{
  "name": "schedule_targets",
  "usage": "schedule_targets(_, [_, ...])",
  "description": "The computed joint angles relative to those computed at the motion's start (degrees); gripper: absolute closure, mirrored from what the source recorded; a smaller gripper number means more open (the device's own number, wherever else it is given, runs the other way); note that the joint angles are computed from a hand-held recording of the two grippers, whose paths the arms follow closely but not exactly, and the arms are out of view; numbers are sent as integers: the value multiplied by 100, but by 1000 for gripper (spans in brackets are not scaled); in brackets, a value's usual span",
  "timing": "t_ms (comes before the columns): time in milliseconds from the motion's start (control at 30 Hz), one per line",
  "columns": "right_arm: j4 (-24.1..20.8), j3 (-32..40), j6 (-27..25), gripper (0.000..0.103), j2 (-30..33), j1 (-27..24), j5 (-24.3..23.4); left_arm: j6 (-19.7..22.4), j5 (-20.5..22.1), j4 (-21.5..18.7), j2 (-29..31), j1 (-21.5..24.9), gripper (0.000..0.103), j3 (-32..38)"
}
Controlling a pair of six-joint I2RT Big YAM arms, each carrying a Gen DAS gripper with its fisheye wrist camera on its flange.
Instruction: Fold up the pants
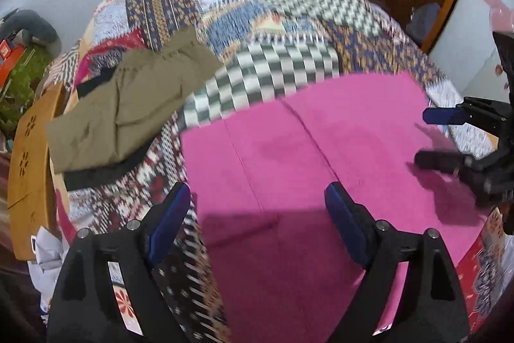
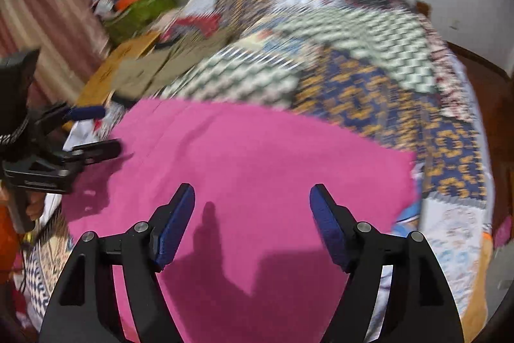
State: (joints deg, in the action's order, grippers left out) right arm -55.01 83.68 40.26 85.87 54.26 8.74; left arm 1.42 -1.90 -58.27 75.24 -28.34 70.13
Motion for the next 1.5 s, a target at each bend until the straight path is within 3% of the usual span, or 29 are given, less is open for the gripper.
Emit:
schedule_targets(100, [-191,148,-21,32,262,144,-152,18,-54,214,-252,-1,16,-266])
schedule_targets(200, [-136,-26,186,21,144,293,119,30,-49,205,-415,15,13,-382])
schedule_targets(467, [-105,-566,1199,21,-358,660,470,1,-41,117,-997,102,11,-783])
schedule_targets(600, [-398,-482,1284,21,-368,880,829,-90,-111,-55,-1239,131,10,-850])
schedule_targets(733, [-675,-367,1351,21,-370,886,847,-169,-217,-195,-1503,212,10,-906])
schedule_targets(900, [-864,-9,1206,21,-297,1050,1283,-766,420,-492,-1676,641,8,-861])
schedule_targets(1067, [-571,282,1109,21,-78,1088,1481,-1341,1196,-685,-1651,897,8,-956])
schedule_targets(1200, [-404,534,1001,21,269,1071,1377,-1506,1556,-750,-1757,872,8,-1062])
schedule_targets(1367, [-618,711,837,21,617,999,869,-1654,2230,-867,-1801,888,8,-1138])
schedule_targets(1500, [-414,491,920,21,474,940,592,-1619,2616,-839,-1741,873,8,-1181])
